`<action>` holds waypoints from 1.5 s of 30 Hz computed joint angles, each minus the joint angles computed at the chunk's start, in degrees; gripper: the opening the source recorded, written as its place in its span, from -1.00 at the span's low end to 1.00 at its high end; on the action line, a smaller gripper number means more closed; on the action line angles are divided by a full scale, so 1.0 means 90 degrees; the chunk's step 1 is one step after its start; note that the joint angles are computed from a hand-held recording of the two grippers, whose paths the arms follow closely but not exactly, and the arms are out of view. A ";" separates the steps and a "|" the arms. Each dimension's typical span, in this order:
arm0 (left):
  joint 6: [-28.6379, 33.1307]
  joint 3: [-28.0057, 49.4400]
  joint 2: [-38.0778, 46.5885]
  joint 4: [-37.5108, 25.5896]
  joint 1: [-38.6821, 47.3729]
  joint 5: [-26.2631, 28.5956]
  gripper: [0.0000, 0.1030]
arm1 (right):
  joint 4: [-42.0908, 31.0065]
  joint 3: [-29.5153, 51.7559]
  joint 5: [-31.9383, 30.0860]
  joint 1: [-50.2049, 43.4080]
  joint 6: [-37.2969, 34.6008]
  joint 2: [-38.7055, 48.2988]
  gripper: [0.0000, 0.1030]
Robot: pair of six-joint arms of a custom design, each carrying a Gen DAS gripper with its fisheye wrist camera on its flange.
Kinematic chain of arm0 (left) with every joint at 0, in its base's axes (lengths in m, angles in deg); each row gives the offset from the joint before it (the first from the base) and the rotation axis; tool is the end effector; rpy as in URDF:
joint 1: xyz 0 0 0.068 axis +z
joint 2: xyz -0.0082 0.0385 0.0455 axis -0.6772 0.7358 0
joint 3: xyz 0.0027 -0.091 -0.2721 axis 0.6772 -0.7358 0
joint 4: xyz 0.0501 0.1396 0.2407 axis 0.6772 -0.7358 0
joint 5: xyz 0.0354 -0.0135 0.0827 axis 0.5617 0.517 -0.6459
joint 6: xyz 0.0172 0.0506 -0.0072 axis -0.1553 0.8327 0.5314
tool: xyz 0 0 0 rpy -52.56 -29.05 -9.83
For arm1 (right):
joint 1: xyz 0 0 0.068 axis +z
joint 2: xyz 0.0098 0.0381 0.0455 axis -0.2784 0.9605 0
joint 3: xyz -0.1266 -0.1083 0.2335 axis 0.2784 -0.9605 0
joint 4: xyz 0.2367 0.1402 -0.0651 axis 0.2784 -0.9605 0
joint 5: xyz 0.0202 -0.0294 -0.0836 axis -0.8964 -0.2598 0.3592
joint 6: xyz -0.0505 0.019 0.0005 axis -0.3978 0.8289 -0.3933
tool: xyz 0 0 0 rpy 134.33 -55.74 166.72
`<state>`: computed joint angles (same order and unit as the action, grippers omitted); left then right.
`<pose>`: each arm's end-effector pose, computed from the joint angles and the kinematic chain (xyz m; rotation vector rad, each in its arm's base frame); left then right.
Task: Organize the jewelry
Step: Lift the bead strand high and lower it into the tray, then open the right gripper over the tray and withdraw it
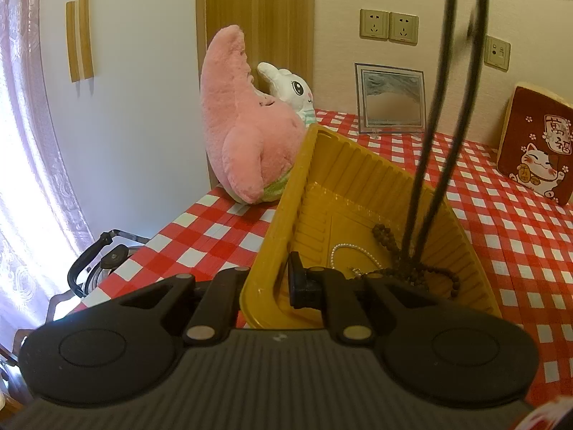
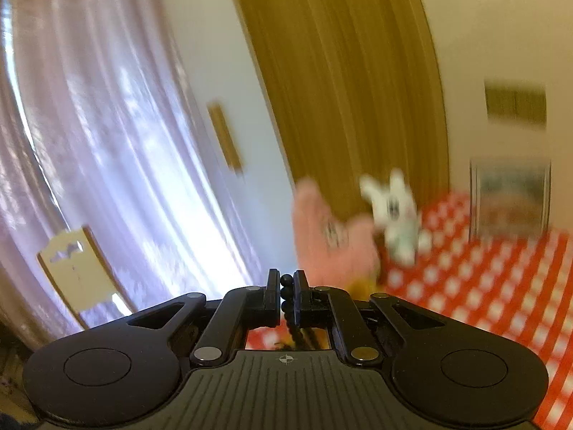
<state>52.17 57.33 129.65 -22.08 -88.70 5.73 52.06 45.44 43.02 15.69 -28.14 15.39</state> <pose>0.1483 -0.1209 0.2098 -0.0706 2.1368 0.0386 0.2414 0.1657 0.4041 -0.5952 2.0706 0.8662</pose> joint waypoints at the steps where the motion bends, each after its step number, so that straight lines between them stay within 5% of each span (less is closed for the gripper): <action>1: 0.0000 0.0000 0.0000 0.0000 0.0000 0.0000 -0.81 | 0.0041 -0.0165 0.0030 0.0030 0.0076 0.0103 -0.87; 8: 0.0001 0.0000 -0.0019 -0.0011 0.0013 0.0023 -0.81 | 0.0367 -0.1137 0.0113 0.0027 0.0324 0.0575 -0.87; 16: 0.0002 -0.0005 -0.0015 -0.0003 0.0038 0.0045 -0.81 | 0.0497 -0.1157 -0.0061 0.0054 0.0306 0.0754 -0.84; 17: -0.0005 -0.0008 -0.0019 -0.0007 0.0037 0.0048 -0.81 | 0.0469 -0.1155 -0.0048 0.0082 0.0290 0.0741 -0.72; 20: -0.0009 -0.0022 -0.0028 -0.0010 0.0035 0.0049 -0.81 | 0.0591 -0.1308 0.0023 0.0093 0.0396 0.0657 0.10; 21: -0.0006 -0.0022 -0.0025 -0.0002 0.0040 0.0052 -0.81 | 0.0659 -0.1381 0.0025 0.0080 0.0449 0.0606 0.14; 36: 0.0020 -0.0084 0.0080 0.0126 0.0228 0.0176 -0.79 | 0.0101 -0.2747 0.0796 -0.0337 0.0357 -0.0882 0.22; 45: 0.0153 -0.0206 0.0560 0.0932 0.0838 0.0908 -0.76 | -0.0445 -0.3369 0.1013 -0.0793 0.0363 -0.1771 0.23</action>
<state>53.55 55.48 134.70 -13.69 -81.16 13.89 48.06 15.12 52.14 8.55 -24.87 -0.55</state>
